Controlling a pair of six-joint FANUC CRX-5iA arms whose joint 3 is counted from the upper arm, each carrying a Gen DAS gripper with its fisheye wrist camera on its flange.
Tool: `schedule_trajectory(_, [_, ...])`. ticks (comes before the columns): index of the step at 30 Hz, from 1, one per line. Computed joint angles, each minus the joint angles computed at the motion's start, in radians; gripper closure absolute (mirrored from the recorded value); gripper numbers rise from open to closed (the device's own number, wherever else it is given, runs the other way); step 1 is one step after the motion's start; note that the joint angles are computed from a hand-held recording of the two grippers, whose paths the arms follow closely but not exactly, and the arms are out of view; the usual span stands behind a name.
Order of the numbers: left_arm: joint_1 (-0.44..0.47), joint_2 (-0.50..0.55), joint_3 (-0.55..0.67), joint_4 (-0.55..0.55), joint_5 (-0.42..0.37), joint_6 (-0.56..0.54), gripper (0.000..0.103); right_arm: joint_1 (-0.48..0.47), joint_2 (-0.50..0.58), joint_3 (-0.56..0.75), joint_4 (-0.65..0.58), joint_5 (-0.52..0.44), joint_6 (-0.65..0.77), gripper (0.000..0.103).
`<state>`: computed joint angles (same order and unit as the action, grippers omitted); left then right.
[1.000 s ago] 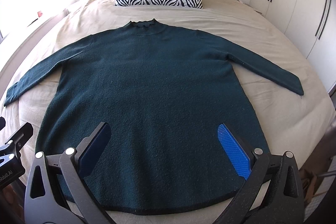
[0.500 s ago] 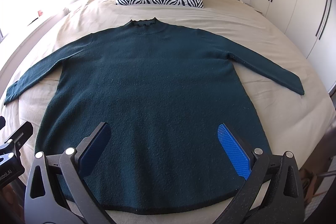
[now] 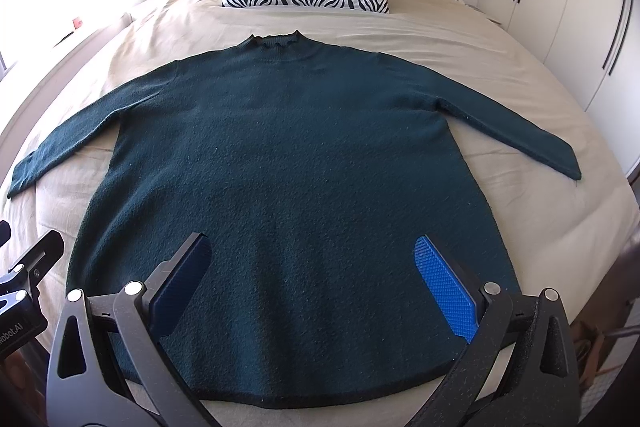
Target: Fold small clothes
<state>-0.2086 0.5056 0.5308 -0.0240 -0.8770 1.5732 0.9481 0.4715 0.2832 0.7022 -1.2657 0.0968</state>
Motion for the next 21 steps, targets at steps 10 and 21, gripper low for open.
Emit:
schedule_trajectory(10, [0.002,-0.004,-0.012,0.005,0.007,-0.002,0.0,0.001,0.003,0.003,-0.003,0.001,0.001,0.0])
schedule_trajectory(21, [0.001,-0.009,-0.031,0.009,0.014,0.001,0.0,-0.001,0.005,0.005,-0.01,0.004,0.006,0.0])
